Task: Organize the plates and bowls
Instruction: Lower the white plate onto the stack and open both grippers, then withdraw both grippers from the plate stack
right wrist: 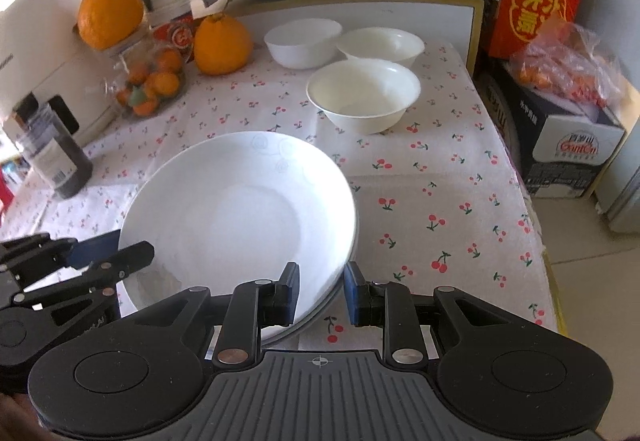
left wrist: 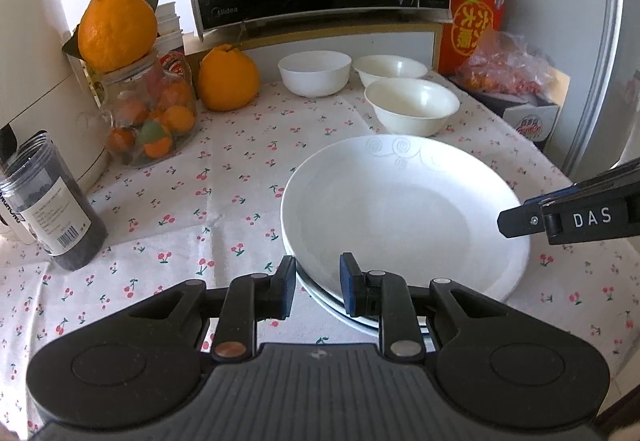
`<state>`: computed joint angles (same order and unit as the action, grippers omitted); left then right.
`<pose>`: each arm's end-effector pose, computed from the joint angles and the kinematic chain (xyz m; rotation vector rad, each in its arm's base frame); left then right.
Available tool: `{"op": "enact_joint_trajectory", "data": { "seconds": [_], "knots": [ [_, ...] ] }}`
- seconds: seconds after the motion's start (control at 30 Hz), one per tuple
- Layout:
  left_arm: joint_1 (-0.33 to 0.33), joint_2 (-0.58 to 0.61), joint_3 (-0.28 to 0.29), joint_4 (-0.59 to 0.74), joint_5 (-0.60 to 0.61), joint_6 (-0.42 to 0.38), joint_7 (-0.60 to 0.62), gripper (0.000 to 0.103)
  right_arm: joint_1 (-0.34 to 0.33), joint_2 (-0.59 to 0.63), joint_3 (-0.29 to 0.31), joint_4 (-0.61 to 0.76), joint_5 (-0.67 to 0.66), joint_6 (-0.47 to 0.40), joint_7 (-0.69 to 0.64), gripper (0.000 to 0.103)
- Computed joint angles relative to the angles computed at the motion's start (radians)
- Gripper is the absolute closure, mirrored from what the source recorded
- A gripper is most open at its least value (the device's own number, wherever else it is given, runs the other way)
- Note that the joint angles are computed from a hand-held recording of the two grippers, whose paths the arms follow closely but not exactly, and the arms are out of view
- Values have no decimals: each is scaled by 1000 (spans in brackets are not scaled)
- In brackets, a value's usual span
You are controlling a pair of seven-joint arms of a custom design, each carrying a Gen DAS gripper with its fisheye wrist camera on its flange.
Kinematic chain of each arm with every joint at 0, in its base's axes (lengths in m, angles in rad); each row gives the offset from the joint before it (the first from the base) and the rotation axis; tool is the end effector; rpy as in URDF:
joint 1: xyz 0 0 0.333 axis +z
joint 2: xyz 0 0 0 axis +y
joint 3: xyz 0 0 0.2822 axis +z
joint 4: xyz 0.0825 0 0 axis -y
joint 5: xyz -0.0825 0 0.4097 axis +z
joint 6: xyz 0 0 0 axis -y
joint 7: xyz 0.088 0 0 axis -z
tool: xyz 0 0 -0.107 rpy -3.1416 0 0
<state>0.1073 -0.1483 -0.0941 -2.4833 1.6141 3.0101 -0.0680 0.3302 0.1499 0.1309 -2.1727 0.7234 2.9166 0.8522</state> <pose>0.4765 -0.0661 0.3154 -1.7738 1.6223 -0.6115 0.5573 0.2302 0.3294 -2.1501 1.2595 -0.2690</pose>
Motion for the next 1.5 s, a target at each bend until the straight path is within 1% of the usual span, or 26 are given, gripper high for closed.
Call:
{"op": "enact_joint_trajectory", "data": {
  "seconds": [0.1,0.27,0.3,0.37,0.47,0.5,0.57,0.67,0.7,0.73,0.77,0.83,0.87,0.93,1.0,1.07,1.1,1.2,1.3,1.37,1.5],
  "knots": [
    [-1,-1,0,-5,-53,-6,59,82,9,0,-8,-2,-42,6,22,79],
    [2,0,-4,-9,-134,-10,144,82,12,2,-16,6,-85,-16,54,77],
    [2,2,-3,-9,-159,-8,170,81,12,2,-17,8,-94,-21,60,77],
    [1,5,3,-14,-244,5,262,78,12,4,-20,14,-112,-35,72,76],
    [3,8,10,-22,-362,27,362,77,3,8,-18,29,-99,-64,76,66],
    [3,9,13,-27,-412,35,402,77,1,9,-17,33,-94,-71,76,64],
    [2,10,18,-35,-499,50,464,77,-8,8,-11,39,-66,-83,59,54],
    [-8,10,31,-50,-651,76,577,69,-20,6,-4,52,-14,-99,24,46],
    [-14,9,36,-55,-701,83,615,66,-22,6,-4,56,-1,-103,18,45],
    [-19,9,40,-58,-747,89,649,61,-25,7,-4,62,14,-108,10,42],
    [-27,8,47,-63,-794,97,687,59,-28,9,-4,68,29,-113,3,38],
    [-33,6,51,-69,-864,113,736,51,-35,14,-4,82,59,-128,-7,34],
    [-29,6,47,-70,-882,120,745,49,-39,17,-4,90,76,-138,-13,32],
    [2,6,23,-67,-878,133,721,38,-44,21,-5,104,98,-154,-14,28],
    [48,8,-14,-57,-833,142,662,30,-47,25,-5,114,120,-159,-18,24],
    [80,12,-37,-43,-785,143,607,25,-47,31,-5,123,128,-149,-19,19],
    [92,14,-45,-36,-760,141,578,21,-46,34,-6,128,128,-144,-17,18],
    [115,21,-56,-11,-686,138,493,12,-46,47,-3,146,138,-128,-14,14],
    [106,34,-43,11,-655,134,451,7,-49,63,-1,169,145,-120,-10,11],
    [87,45,-25,22,-673,131,462,5,-49,76,0,187,144,-111,-6,9],
    [62,67,-3,48,-703,127,484,2,-51,102,2,218,137,-92,12,8]
  ]
}}
